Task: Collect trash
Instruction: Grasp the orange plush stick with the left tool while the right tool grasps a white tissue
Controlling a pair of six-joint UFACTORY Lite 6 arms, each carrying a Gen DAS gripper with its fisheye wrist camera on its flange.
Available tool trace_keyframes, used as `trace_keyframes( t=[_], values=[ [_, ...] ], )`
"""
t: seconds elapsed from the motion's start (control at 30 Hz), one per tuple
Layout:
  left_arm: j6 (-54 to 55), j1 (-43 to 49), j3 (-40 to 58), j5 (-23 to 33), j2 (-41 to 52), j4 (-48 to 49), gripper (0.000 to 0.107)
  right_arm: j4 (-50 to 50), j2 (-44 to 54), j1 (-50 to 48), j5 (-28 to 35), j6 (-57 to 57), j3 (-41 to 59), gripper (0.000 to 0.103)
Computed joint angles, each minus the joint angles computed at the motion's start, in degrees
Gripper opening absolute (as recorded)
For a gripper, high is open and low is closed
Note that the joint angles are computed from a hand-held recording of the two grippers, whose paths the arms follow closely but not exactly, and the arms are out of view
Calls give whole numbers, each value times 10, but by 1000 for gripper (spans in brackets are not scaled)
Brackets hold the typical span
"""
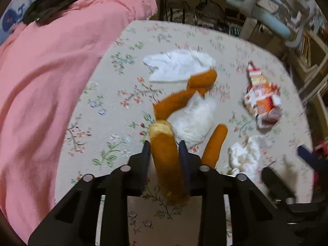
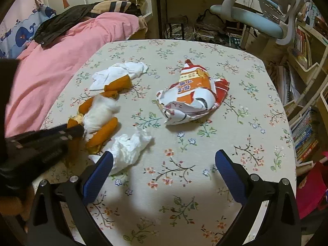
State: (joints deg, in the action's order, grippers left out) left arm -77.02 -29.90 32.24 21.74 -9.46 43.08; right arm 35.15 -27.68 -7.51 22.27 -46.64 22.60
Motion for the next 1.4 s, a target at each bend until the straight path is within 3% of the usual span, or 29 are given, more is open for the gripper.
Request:
trace_keyframes(
  t=[0.23,0.3,0.37,0.53,0.6,0.67,0.73,0.83,1.03,1.07,1.13,1.4],
  values=[
    [32,-2,-14,58,-136,2,20,23,13,37,-4,0,0,95],
    [67,13,-14,50,-150,-25,20,29,23,53,-10,6,2,94],
    [108,32,-11,38,-146,-57,20,31,35,67,-19,13,4,85],
    [233,79,-8,-5,-92,-191,21,62,63,87,-33,5,11,77],
    [232,83,-14,-15,-75,-194,24,67,76,99,-43,5,14,71],
    [255,94,-14,-32,-50,-220,31,63,87,112,-47,7,16,48],
    [288,99,-12,-45,-30,-257,35,56,91,120,-44,5,17,35],
    [243,78,-2,-44,0,-214,39,45,74,111,-38,-5,11,24],
    [85,10,18,-12,48,-59,42,96,57,16,18,-114,11,21],
    [72,4,17,-10,48,-45,31,106,55,-5,32,-133,13,21],
    [74,-5,16,-5,42,-36,21,127,56,-43,59,-168,18,21],
    [-57,-87,-12,79,-121,98,19,177,23,-121,152,-226,26,21]
  ],
)
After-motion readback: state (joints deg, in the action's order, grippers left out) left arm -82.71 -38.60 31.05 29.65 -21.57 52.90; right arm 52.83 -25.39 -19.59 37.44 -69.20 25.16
